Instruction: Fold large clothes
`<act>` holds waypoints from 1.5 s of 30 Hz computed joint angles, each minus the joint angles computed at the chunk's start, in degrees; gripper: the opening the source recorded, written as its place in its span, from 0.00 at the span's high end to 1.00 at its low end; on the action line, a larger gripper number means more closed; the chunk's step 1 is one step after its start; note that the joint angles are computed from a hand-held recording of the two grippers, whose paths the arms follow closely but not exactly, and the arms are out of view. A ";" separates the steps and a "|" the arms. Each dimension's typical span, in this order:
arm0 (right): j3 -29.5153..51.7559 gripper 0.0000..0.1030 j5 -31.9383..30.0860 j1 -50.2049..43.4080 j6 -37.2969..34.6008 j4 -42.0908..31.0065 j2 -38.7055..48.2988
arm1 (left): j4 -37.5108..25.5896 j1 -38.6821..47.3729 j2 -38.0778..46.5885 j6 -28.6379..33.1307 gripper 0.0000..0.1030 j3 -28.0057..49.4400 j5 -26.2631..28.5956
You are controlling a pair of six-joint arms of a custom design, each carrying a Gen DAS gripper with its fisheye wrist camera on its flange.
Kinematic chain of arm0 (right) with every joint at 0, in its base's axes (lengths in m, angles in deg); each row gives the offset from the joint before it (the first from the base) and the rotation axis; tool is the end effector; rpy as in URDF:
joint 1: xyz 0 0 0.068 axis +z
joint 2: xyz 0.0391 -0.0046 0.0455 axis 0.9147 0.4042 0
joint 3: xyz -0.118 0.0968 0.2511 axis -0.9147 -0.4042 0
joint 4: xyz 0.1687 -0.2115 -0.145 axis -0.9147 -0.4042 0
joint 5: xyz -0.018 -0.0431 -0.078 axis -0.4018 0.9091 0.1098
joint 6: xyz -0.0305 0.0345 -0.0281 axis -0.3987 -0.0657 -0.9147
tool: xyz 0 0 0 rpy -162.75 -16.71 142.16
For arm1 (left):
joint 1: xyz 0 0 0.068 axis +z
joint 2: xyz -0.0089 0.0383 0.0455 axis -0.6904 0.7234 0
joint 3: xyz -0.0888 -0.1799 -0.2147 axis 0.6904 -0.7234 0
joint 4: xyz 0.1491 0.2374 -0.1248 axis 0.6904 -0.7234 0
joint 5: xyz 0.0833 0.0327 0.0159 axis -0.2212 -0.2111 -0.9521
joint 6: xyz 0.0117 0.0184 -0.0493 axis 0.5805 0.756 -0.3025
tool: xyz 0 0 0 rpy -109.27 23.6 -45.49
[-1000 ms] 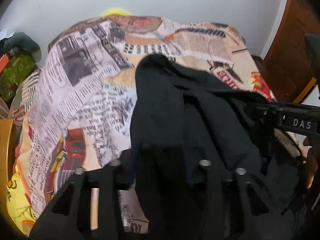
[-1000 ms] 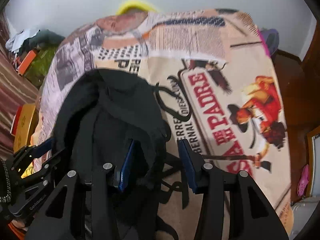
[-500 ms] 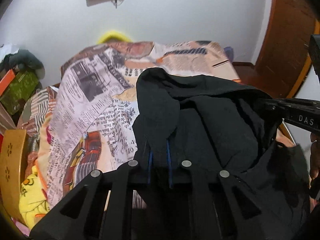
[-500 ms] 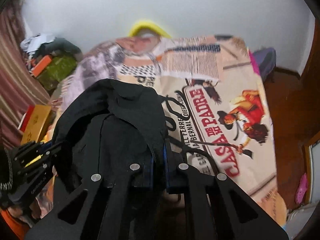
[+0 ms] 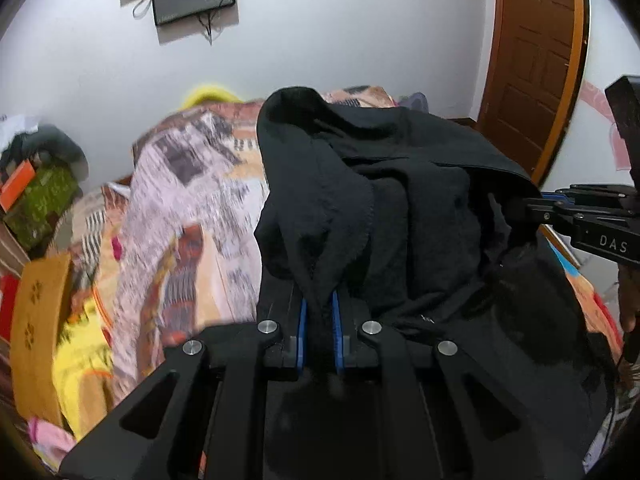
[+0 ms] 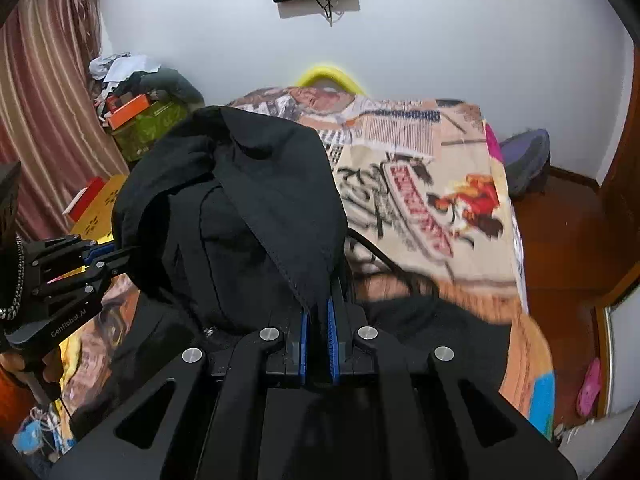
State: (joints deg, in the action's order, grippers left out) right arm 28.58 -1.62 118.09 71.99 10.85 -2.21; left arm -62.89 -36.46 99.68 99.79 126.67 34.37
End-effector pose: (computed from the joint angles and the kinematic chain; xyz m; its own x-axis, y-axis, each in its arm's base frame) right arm 0.1552 0.1771 0.2811 -0.7779 0.0250 -0.6279 -0.1058 0.9797 0.1701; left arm 0.2020 0.0098 0.2620 -0.6022 0.4033 -0.6890 0.5456 0.8379 0.0136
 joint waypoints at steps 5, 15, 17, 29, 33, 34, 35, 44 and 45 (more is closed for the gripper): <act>-3.18 0.92 1.96 6.68 6.36 -1.15 -0.93 | -5.33 5.66 -2.33 5.86 0.90 -4.36 2.36; -3.73 0.84 -0.44 13.07 12.46 -6.00 2.10 | -12.35 9.86 -5.23 15.70 0.88 -11.34 -1.06; -3.50 0.83 -2.50 13.20 12.95 -7.44 0.86 | -15.15 12.99 -4.88 19.33 0.88 -10.48 0.19; -0.60 0.65 3.70 14.43 13.57 -11.73 -7.34 | -24.35 28.11 1.59 32.40 0.70 0.70 9.70; 0.58 0.57 1.73 8.13 8.23 -8.56 -5.53 | -17.03 23.24 7.02 23.63 0.69 2.97 8.87; 0.34 0.57 0.24 6.59 7.29 -6.95 -5.01 | -15.37 21.45 9.68 20.96 0.69 3.76 8.72; -0.02 0.57 -1.83 4.79 6.29 -4.80 -4.29 | -14.54 20.32 11.37 19.37 0.69 4.31 8.56; -1.19 0.57 -16.25 -2.32 -0.29 10.92 10.43 | -7.66 10.30 25.09 8.04 0.69 5.80 7.82; -1.12 0.57 -16.86 -2.54 -0.83 11.60 11.53 | -7.33 9.67 26.10 7.38 0.69 5.93 7.96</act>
